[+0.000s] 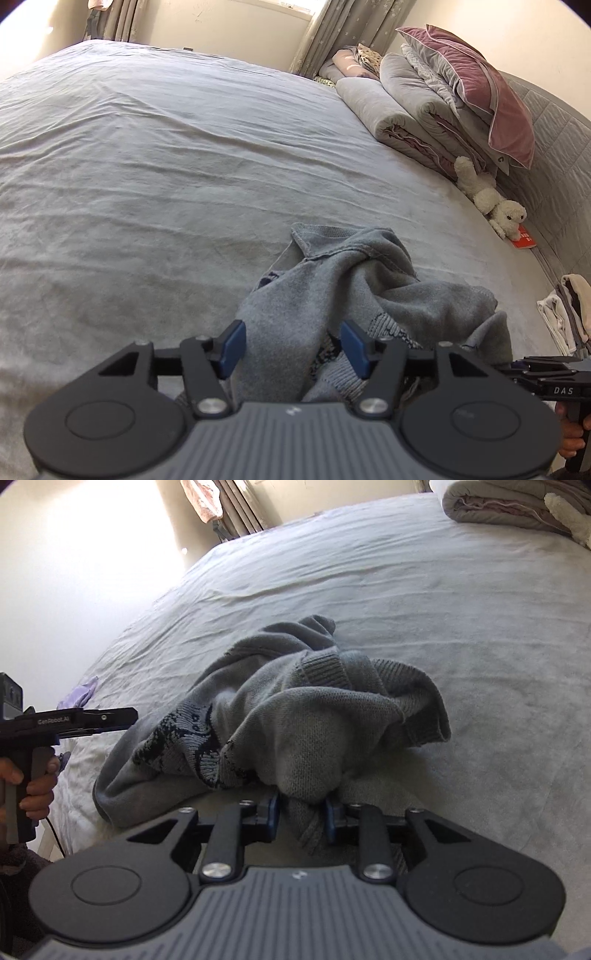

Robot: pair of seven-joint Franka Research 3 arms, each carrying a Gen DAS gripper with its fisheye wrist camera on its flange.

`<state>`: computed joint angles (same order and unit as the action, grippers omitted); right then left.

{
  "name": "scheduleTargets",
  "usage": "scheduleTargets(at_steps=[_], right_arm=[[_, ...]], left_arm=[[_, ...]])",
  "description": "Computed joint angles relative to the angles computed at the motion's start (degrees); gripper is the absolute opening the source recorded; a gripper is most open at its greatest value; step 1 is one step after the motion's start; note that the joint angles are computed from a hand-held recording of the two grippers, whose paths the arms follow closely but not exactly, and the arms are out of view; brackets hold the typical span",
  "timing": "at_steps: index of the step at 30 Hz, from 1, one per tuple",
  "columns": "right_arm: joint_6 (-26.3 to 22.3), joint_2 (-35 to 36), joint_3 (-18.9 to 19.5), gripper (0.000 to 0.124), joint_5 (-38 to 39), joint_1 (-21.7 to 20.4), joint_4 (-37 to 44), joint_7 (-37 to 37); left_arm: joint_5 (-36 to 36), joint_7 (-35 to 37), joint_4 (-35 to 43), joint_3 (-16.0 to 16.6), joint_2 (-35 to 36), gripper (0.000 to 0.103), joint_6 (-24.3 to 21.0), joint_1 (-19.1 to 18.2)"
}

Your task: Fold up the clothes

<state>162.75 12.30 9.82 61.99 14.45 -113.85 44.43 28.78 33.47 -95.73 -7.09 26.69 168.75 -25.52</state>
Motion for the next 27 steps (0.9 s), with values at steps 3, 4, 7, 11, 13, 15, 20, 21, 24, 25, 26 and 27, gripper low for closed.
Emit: scheduleTargets(at_steps=[3,4,7,11,13,15,20,21,24,25,26,27], right_arm=[[1.0,-0.8,0.6,0.048,5.1,-0.7,-0.3,-4.1],[1.1,-0.8,0.4,0.048,5.4,-0.6,-0.2,-3.9],[1.2,-0.8,-0.1,0.048,6.6,-0.5,0.1,-3.1],[1.5,-0.8,-0.1,0.048,12.0,-1.2,0.9,-5.4],[1.1,-0.5,-0.3,0.048,15.2,-1.6,1.6,-6.1],[0.5,0.2,-0.7,0.049,17.8,-1.9,2.8,-5.3],[0.1,4.0,-1.6,0.049,16.5,-2.3,6.7,5.1],[-0.3,4.8,-1.5,0.049,16.5,-2.6,7.5,7.2],[-0.3,7.2,-1.2,0.049,15.6,-3.4,9.9,13.5],[0.5,7.8,-1.3,0.049,14.1,-3.3,10.5,16.0],[1.7,8.2,-1.4,0.049,12.2,-3.0,10.8,18.4],[3.1,8.6,-1.6,0.049,10.1,-2.6,11.0,20.8]], left_arm=[[-0.7,1.5,3.0,-0.7,2.3,0.065,0.5,0.4],[-0.9,2.2,4.2,-0.9,3.2,0.065,0.5,0.4],[-1.2,4.2,8.7,-0.7,6.4,0.065,-0.5,-0.3],[-4.4,9.2,15.9,-2.7,11.6,0.065,-3.2,0.8],[-7.2,10.7,19.0,-4.0,14.2,0.065,-3.4,1.8],[-10.6,12.3,21.9,-6.0,17.0,0.063,-3.0,3.2],[-18.3,14.1,28.2,-9.0,23.0,0.051,-2.5,4.8],[-19.4,13.8,29.2,-9.1,23.9,0.051,-2.4,4.8],[-22.8,13.5,32.6,-10.6,27.0,0.048,-2.6,5.4],[-23.6,14.0,34.0,-11.3,28.0,0.048,-3.0,5.6],[-24.2,14.5,35.8,-11.5,29.1,0.048,-3.9,5.5],[-24.8,15.0,37.8,-11.7,30.2,0.048,-4.9,5.4]])
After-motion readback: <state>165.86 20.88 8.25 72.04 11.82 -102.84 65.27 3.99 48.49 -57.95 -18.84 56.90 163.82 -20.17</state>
